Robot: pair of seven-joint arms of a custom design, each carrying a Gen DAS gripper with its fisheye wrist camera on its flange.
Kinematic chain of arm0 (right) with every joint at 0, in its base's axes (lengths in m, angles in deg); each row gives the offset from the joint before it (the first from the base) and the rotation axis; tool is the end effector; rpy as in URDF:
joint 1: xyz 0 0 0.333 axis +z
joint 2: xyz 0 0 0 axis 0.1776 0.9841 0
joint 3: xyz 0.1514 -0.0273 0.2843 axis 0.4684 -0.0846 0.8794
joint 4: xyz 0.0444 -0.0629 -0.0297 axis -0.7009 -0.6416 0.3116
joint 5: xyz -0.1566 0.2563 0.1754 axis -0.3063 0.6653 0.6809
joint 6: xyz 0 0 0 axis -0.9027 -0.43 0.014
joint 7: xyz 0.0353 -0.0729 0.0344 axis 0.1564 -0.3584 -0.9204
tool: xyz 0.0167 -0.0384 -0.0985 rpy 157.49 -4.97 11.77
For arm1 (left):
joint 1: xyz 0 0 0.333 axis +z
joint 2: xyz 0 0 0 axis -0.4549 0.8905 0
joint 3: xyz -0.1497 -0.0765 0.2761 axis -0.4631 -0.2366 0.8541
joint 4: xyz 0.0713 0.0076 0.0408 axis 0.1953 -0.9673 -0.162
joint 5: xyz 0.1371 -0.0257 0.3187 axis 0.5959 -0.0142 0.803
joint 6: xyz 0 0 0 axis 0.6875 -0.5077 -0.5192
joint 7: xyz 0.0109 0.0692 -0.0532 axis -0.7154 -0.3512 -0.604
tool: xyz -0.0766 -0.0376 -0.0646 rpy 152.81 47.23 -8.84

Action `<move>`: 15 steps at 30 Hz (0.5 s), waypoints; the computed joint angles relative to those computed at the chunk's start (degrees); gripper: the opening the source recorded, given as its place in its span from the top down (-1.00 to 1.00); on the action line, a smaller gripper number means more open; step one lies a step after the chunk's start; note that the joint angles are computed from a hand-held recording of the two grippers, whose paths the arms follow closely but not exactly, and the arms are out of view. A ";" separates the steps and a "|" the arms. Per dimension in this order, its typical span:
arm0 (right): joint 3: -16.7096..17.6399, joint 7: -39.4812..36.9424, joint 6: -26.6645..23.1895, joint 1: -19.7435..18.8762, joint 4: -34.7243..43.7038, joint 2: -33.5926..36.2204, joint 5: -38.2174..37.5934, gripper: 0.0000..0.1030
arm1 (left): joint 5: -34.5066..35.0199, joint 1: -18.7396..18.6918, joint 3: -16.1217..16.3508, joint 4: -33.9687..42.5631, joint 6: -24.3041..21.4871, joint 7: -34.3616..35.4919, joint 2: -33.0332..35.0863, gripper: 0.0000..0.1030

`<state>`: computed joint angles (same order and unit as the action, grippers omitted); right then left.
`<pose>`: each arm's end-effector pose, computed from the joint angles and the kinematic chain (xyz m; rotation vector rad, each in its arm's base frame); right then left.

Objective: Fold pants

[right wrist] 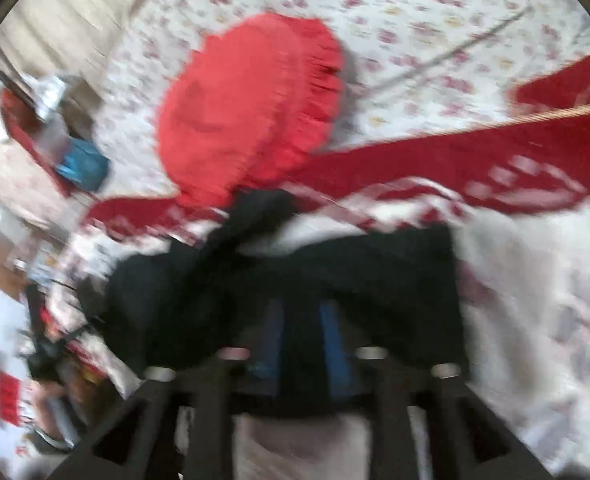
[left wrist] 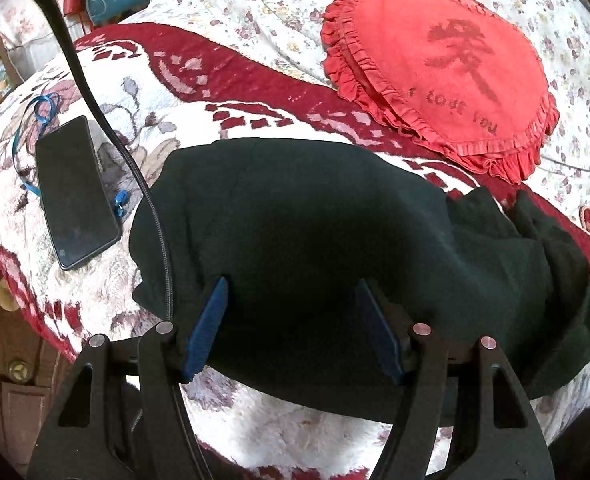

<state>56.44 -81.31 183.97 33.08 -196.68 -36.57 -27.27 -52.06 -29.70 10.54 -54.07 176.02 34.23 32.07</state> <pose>0.3608 0.3386 0.5061 -1.1389 2.0249 -0.2581 0.5418 -0.0944 0.5079 -1.7304 2.1613 -0.6364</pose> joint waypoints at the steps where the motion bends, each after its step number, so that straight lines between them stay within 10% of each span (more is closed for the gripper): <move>1: 0.30 3.26 1.22 -1.07 1.73 1.57 -3.66 -0.27 | -0.07 -0.05 -0.04 -0.10 0.09 0.10 -0.14 -0.31; 7: -4.87 4.49 13.28 -1.70 12.93 15.52 -5.67 -0.29 | -0.09 -0.22 -0.06 -0.21 -0.35 0.27 -0.46 -0.31; 9: -5.11 -0.48 15.46 -2.40 14.43 19.46 1.15 0.09 | 0.03 -0.25 -0.06 0.03 -0.86 0.23 -0.28 -0.31; 10: -8.23 2.81 18.78 -0.58 14.75 20.61 -1.47 0.74 | 0.04 -0.26 -0.06 0.04 -1.06 0.21 -0.29 -0.31; 11: -11.09 6.06 21.26 1.20 15.01 21.07 -4.33 0.95 | -0.13 -0.25 -0.06 -0.04 -1.10 0.36 -0.36 -0.31; 15: -13.67 2.40 10.18 7.49 11.80 12.20 -7.46 0.95 | -0.31 -0.17 0.05 -0.15 -0.70 0.48 -0.43 -0.31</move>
